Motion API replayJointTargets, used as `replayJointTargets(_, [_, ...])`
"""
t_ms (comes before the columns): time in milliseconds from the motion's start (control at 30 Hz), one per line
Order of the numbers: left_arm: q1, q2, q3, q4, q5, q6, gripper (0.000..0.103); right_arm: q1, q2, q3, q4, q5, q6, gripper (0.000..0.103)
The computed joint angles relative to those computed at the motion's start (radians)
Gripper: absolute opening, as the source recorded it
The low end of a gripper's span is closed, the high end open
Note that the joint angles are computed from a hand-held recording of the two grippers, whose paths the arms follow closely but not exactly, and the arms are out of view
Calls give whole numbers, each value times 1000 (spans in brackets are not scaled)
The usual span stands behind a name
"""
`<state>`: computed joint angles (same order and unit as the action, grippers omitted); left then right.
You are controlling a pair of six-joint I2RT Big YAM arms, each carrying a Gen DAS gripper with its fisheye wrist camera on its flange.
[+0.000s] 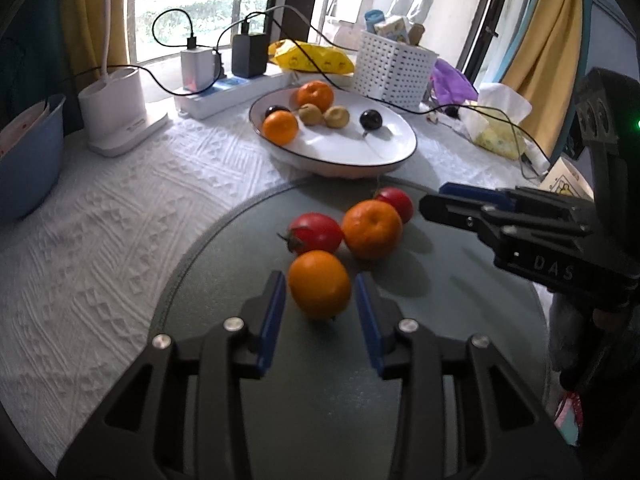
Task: Organize fruits
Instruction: 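Grasp an orange with the left gripper while the right gripper grasps a red tomato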
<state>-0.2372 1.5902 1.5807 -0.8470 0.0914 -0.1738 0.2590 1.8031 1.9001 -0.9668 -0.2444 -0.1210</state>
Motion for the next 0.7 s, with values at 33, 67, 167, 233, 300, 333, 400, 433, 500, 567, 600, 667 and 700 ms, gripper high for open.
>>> replayJointTargets(33, [-1,3,2,-3,-1,0,38,0,1,-1,-1,-1,0,31])
replayJointTargets(67, [-1,5,4,-5,-2,1,38,-1,1,-3,-1,-3,0,31])
replayJointTargets(167, [-4,14,12,-16,-11,2,38,-1,5,-1,-5,-7,0,31])
replayJointTargets(233, [-5,21,17,-23,-17,2,38,0,11,3,-9,-13,-2,31])
replayJointTargets(300, [-5,26,21,-26,-20,1,38,0,17,10,-14,-17,-4,32])
replayJointTargets(333, [-6,27,20,-24,-19,0,38,1,22,15,-17,-20,-5,33])
replayJointTargets(400, [-8,29,21,-19,-27,4,38,1,28,22,-21,-24,-6,36])
replayJointTargets(433, [-9,30,21,-17,-31,7,38,2,32,25,-24,-26,-7,36])
replayJointTargets(500, [-9,34,24,-14,-36,11,38,2,37,31,-24,-25,-7,36])
replayJointTargets(567, [-8,37,27,-12,-34,13,38,0,43,39,-27,-29,-6,36])
replayJointTargets(600, [-7,38,28,-12,-31,13,38,0,46,42,-29,-29,-6,36])
replayJointTargets(667, [-4,38,28,-9,-24,15,38,-1,53,48,-34,-31,-7,36])
replayJointTargets(700, [-3,38,28,-8,-20,14,38,-2,56,52,-36,-40,-5,36])
